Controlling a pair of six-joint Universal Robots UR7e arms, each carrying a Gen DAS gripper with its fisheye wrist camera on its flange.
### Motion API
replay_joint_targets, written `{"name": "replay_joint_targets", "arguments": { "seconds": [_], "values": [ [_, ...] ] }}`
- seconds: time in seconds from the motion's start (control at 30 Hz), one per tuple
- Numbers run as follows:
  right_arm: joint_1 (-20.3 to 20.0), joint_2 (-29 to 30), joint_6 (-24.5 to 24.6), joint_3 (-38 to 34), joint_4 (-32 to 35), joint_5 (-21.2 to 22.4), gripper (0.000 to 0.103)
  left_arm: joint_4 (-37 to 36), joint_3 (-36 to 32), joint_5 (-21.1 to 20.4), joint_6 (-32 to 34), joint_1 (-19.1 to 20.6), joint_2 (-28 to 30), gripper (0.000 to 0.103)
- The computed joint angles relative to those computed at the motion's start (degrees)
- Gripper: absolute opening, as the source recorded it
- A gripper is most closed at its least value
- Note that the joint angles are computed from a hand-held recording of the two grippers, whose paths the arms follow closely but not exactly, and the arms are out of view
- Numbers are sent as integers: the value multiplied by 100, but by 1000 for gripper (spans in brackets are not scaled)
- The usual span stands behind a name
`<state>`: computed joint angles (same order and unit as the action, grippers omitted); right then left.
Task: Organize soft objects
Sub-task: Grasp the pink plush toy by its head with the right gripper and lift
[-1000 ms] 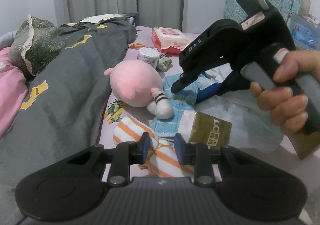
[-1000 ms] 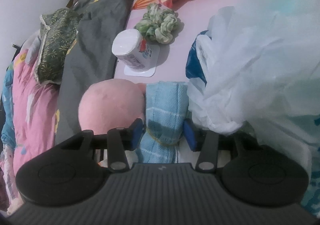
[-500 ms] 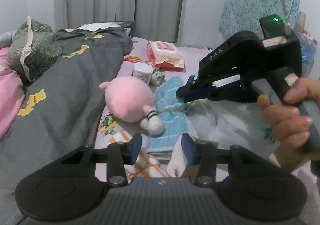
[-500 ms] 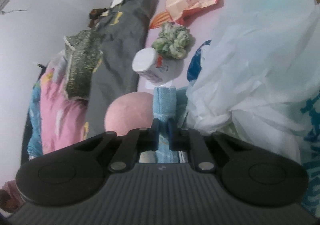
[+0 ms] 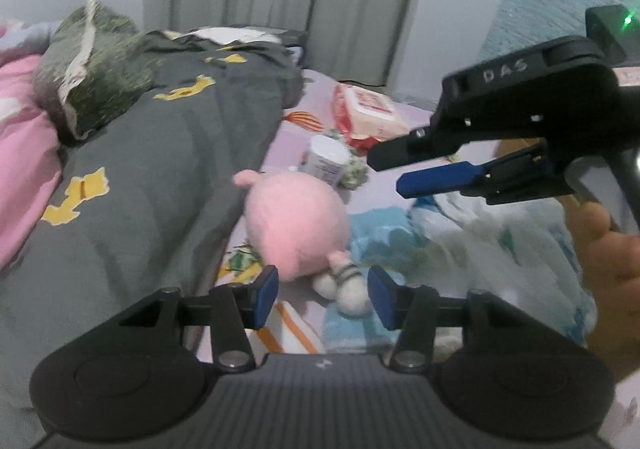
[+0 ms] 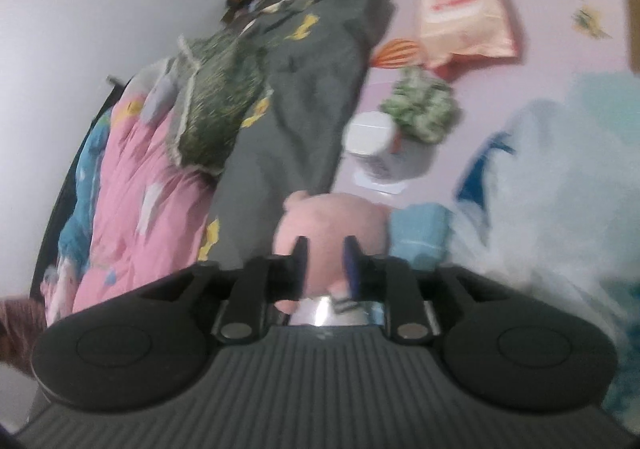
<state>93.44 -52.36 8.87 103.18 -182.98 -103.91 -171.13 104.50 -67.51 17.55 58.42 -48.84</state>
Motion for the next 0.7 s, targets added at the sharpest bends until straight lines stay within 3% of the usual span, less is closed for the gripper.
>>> {"name": "replay_joint_targets", "arguments": {
  "seconds": [0.17, 0.27, 0.47, 0.57, 0.7],
  "values": [
    [188, 372, -460, -930, 1079, -219, 61, 399, -473, 134, -248, 86, 249, 60],
    [268, 686, -706, -1541, 1747, -356, 80, 547, -685, -105, -408, 196, 361, 60],
    [375, 1287, -1080, -2527, 2723, -838, 87, 730, -883, -653, -664, 346, 475, 60],
    [392, 1435, -1248, -2681, 2706, -1094, 89, 479, -800, -715, -593, 335, 511, 60],
    [236, 1351, -1035, -2626, 2682, -830, 89, 145, -717, -920, -353, 333, 557, 64]
  ]
}}
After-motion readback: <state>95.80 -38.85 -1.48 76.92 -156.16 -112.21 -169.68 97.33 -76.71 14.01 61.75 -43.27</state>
